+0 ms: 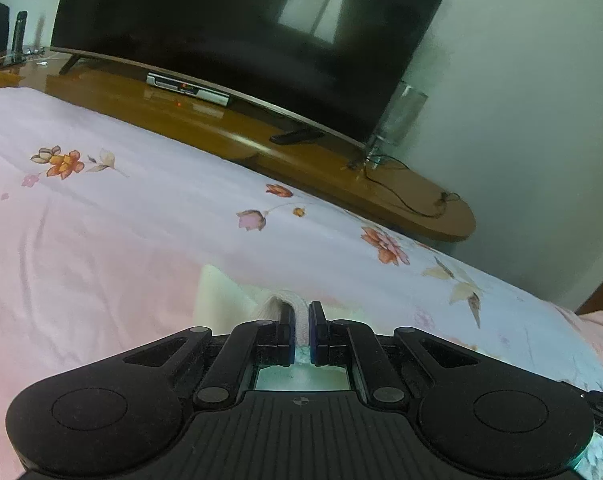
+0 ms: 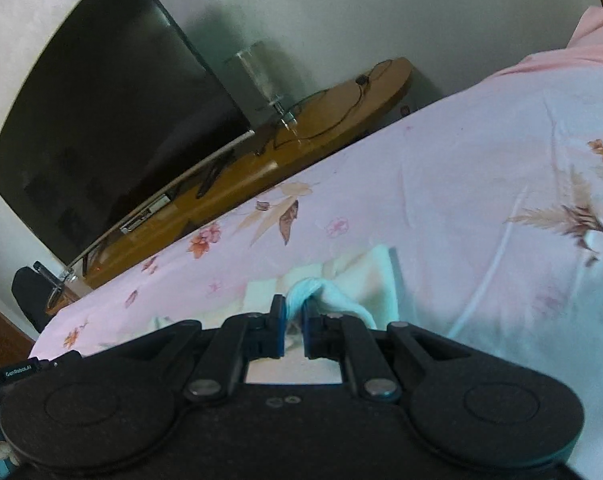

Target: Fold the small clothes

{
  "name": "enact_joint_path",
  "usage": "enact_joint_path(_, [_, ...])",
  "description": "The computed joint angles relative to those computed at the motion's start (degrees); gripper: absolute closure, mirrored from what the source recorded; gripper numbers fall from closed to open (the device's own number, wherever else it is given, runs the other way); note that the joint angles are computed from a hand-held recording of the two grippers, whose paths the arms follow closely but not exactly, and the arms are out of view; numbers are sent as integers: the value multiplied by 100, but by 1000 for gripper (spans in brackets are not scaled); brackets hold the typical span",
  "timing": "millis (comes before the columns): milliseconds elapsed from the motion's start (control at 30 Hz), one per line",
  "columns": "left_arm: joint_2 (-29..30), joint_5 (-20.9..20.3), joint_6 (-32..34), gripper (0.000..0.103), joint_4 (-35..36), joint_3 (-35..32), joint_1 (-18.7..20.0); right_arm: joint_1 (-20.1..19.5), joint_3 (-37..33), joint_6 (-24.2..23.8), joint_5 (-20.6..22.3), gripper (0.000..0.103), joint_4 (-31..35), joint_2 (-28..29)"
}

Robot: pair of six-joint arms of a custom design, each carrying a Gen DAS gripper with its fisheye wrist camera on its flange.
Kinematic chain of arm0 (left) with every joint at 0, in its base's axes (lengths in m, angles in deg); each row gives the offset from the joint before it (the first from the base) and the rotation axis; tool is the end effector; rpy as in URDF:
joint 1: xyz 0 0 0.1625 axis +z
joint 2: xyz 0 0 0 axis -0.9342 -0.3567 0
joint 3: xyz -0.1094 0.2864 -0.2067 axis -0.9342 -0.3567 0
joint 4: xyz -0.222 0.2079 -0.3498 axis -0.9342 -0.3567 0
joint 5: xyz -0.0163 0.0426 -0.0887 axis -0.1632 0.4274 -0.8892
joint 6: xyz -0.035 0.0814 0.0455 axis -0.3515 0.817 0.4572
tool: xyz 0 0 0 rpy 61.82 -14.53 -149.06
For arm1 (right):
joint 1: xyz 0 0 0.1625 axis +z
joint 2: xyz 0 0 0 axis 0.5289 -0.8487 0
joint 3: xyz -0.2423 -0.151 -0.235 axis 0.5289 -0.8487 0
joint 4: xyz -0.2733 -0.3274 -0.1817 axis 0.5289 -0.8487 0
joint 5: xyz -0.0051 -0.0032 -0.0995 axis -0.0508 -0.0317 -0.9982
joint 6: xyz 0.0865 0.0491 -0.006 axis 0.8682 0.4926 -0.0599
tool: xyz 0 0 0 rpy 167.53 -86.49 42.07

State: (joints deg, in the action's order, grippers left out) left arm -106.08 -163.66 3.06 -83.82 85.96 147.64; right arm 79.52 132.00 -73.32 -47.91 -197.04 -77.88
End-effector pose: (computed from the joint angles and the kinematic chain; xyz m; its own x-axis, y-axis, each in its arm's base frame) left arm 0.0296 -0.6482 0.2729 -0.8673 0.2908 -0.4041 0.4846 0.6789 -0.5516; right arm 0.2382 -0.4363 0.0020 -0.8912 0.4282 0.1498 0.0456 0.4132 -0.9095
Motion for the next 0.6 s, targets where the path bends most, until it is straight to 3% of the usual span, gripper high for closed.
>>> enact_joint_path(100, [229, 270, 3, 96, 162, -203, -48, -116, -161, -93, 26, 94, 46, 82])
enact_joint_path(167, [376, 487, -66, 96, 327, -357, -77, -240, -215, 20, 80, 93, 455, 34])
enact_joint_path(267, [417, 462, -296, 96, 478, -511, -95, -279, -328, 29, -143, 78, 512, 117])
enact_joint_path(333, [391, 441, -194, 96, 379, -528, -136, -282, -357, -71, -184, 75, 414, 127])
enact_joint_path(400, [334, 455, -81, 96, 367, -548, -172, -233, -416, -186, -380, 51, 319, 156])
enact_joint_path(433, [294, 462, -31, 96, 383, -542, -187, -197, -442, -293, -464, 47, 240, 167])
enact_joint_path(600, [-58, 229, 321, 95, 704, -342, -197, 86, -612, -1013, -729, 48, -27, 249])
